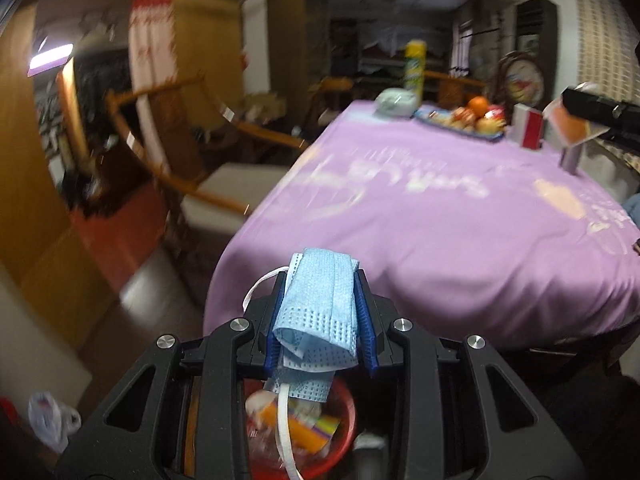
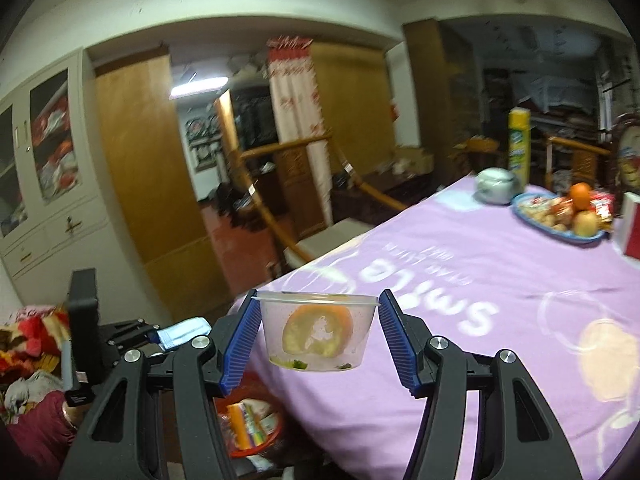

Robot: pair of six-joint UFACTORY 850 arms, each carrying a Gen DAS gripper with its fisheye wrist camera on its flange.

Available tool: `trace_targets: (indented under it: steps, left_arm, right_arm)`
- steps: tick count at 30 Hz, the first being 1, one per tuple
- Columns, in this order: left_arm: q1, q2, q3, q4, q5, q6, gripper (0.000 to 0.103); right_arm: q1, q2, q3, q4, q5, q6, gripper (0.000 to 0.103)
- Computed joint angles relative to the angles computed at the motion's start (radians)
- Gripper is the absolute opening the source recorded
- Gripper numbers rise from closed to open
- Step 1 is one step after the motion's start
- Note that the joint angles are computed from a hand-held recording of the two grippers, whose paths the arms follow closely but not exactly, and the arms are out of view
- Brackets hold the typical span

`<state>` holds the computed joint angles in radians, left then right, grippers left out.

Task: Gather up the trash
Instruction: 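Lift the cup and mask and carry both toward the red wastebasket, then open the left tool to drop the mask while the right drops the cup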

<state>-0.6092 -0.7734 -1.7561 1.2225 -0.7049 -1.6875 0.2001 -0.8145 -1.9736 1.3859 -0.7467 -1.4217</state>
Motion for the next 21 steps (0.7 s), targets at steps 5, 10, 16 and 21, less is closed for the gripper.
trace_targets:
  steps: [5, 10, 16, 21]
  left_arm:
    - [0.047, 0.017, 0.108, -0.035, 0.063, -0.081, 0.034]
    - [0.08, 0.007, 0.165, -0.067, 0.145, -0.131, 0.034]
    - [0.113, -0.005, 0.213, -0.134, 0.213, -0.152, 0.034]
    - [0.12, -0.025, 0.205, -0.229, 0.229, -0.073, 0.037]
  right_arm:
    - [0.061, -0.043, -0.064, -0.136, -0.026, 0.11, 0.059]
    - [0.11, -0.099, -0.14, -0.26, -0.051, 0.207, 0.059]
    - [0.152, -0.171, -0.216, -0.379, -0.083, 0.295, 0.059]
    - [0.164, -0.216, -0.273, -0.428, -0.116, 0.337, 0.059]
